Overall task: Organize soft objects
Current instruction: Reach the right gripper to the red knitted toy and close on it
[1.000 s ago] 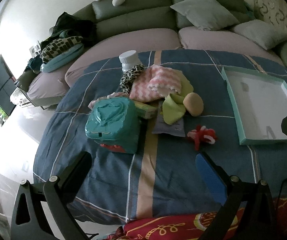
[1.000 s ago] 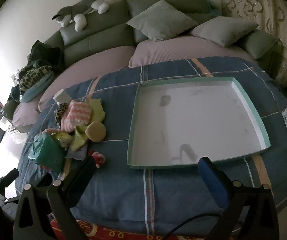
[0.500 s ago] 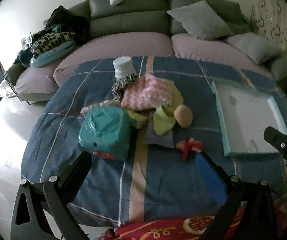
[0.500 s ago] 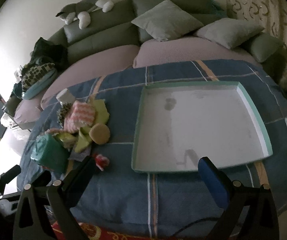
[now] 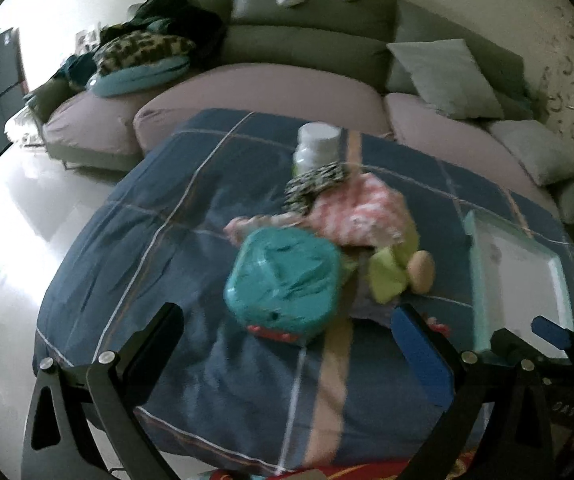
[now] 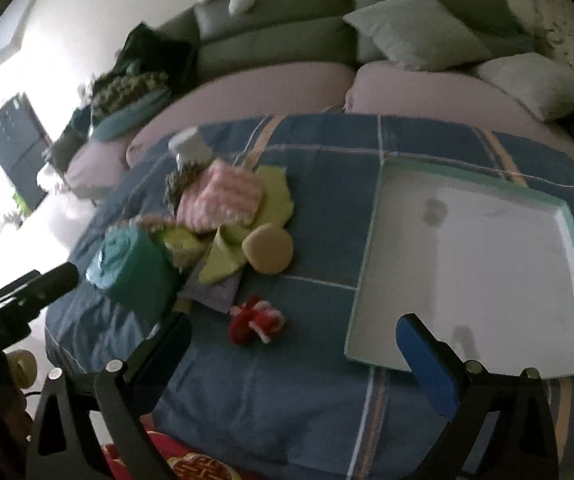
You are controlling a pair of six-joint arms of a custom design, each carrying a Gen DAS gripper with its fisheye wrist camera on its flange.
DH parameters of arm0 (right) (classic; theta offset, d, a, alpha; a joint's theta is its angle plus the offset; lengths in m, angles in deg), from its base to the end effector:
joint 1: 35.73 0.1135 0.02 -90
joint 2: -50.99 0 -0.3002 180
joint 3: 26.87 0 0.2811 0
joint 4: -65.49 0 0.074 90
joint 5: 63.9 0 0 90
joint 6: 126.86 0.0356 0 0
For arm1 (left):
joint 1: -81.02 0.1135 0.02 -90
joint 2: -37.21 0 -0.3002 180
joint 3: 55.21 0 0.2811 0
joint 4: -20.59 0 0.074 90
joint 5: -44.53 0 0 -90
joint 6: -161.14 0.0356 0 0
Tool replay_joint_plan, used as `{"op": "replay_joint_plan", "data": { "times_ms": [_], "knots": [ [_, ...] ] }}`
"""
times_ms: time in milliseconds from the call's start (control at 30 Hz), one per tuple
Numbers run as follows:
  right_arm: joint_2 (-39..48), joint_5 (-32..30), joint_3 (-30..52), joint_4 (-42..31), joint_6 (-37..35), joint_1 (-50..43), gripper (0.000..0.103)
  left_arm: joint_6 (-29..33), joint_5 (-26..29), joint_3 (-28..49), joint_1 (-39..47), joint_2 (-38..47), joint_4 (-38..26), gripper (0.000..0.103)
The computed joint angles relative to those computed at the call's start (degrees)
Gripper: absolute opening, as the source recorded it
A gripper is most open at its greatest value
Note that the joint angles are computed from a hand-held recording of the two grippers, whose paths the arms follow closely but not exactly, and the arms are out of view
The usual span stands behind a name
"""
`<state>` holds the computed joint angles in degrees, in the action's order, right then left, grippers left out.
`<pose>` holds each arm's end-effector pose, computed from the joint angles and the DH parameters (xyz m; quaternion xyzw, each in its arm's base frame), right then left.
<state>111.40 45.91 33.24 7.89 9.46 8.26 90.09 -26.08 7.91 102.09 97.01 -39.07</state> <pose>0.1595 0.1372 0.2820 0.0668 0.9455 0.0765 0.3093 0.1995 0.0642 0.2997 0.0313 0.9442 -0.0538 0.3233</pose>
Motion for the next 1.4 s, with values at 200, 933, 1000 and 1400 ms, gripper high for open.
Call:
{"op": "replay_joint_plan", "data": {
  "times_ms": [200, 933, 1000, 1400],
  "knots": [
    [6.33, -4.24, -0.49, 3.26, -2.15, -1.03, 0.103, 3.03, 4.09, -1.3, 3.31, 7.11, -1.94, 0.103],
    [25.4, -8.81, 5.61, 5.03, -7.84, -3.65, 0.061, 4.12, -0.08, -4.66, 3.17, 14.11, 3.51, 0.103],
    [27.05, -10.15, 6.42, 4.69, -8.78, -4.04, 0.054, 4.13, 0.54, -3.81, 3.41, 14.57, 2.87, 0.103],
    [25.38, -12.72, 5.76, 5.86, -9.46, -6.08, 0.04, 6.74, 4.88, 1.39, 6.16, 19.28, -1.46, 0.103]
  ]
}}
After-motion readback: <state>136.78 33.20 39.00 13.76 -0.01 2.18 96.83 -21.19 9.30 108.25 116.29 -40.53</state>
